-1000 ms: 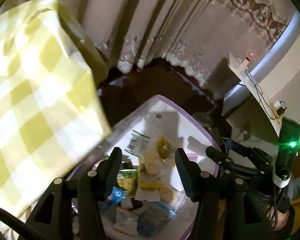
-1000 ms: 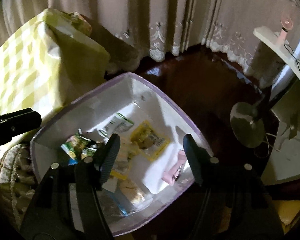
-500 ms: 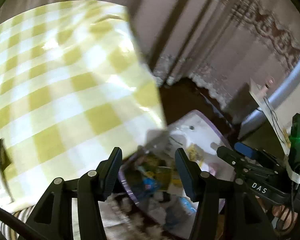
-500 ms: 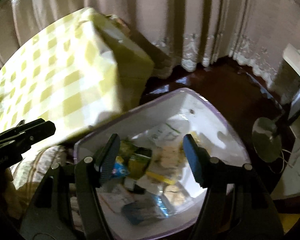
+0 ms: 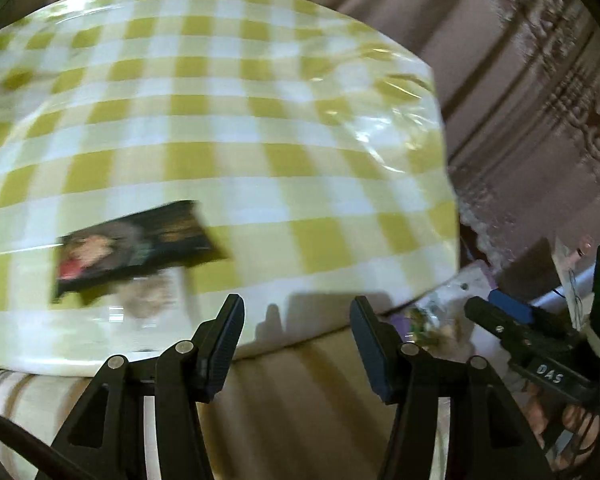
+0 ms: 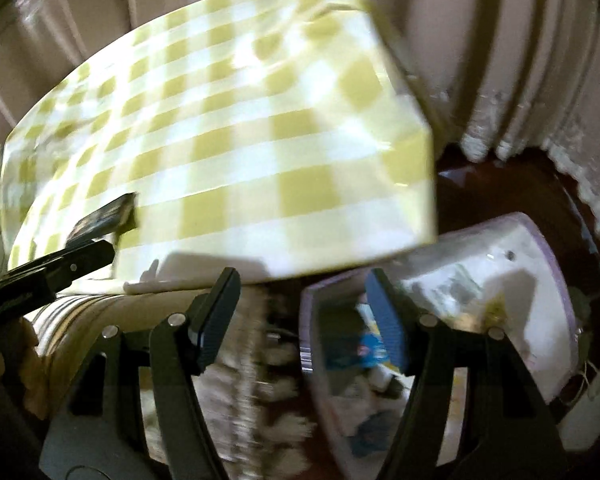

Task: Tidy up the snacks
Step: 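Move both tools back over the last snacks on the table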

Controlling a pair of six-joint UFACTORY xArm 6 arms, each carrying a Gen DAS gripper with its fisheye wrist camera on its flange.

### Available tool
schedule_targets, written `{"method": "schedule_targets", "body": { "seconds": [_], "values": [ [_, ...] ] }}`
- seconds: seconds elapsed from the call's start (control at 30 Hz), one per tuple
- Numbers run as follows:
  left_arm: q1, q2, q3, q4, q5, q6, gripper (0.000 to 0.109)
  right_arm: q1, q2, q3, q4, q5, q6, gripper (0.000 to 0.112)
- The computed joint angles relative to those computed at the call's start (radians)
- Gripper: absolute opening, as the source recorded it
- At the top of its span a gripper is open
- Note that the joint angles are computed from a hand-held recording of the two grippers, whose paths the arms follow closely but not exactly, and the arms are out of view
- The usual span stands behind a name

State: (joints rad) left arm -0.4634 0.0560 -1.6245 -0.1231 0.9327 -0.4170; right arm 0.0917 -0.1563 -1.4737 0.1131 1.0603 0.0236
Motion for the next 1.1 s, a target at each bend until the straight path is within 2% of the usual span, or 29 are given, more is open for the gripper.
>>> {"method": "schedule_targets", "body": {
  "seconds": [0.27, 0.53, 0.6, 0.67, 0.8, 0.9, 1.1],
  "values": [
    [0.119, -0.036, 0.048, 0.043, 0.023, 0.127, 0.079, 0.118, 0.073, -0.079, 0.035, 0.036, -0.018, 0.069],
    [0.166, 0.100, -0.092, 0.081, 0.110, 0.392, 0.082, 0.191, 0.138, -0.146, 0.013, 0.059, -0.031, 0.069],
    [0.180, 0.129, -0.117, 0.038, 0.116, 0.457, 0.082, 0.201, 0.152, -0.159, 0.005, 0.069, -0.031, 0.069],
    [0.199, 0.180, -0.171, -0.021, 0.163, 0.500, 0.083, 0.209, 0.160, -0.168, -0.001, 0.077, -0.032, 0.069],
    [0.228, 0.225, -0.207, -0.043, 0.153, 0.473, 0.081, 0.224, 0.175, -0.182, -0.014, 0.083, -0.031, 0.069],
    [0.257, 0.217, -0.186, -0.065, 0.101, 0.430, 0.079, 0.238, 0.200, -0.204, -0.017, 0.093, -0.031, 0.069],
    [0.293, 0.168, -0.090, 0.000, -0.001, 0.319, 0.078, 0.281, 0.262, -0.271, -0.035, 0.099, -0.026, 0.069]
  ]
}}
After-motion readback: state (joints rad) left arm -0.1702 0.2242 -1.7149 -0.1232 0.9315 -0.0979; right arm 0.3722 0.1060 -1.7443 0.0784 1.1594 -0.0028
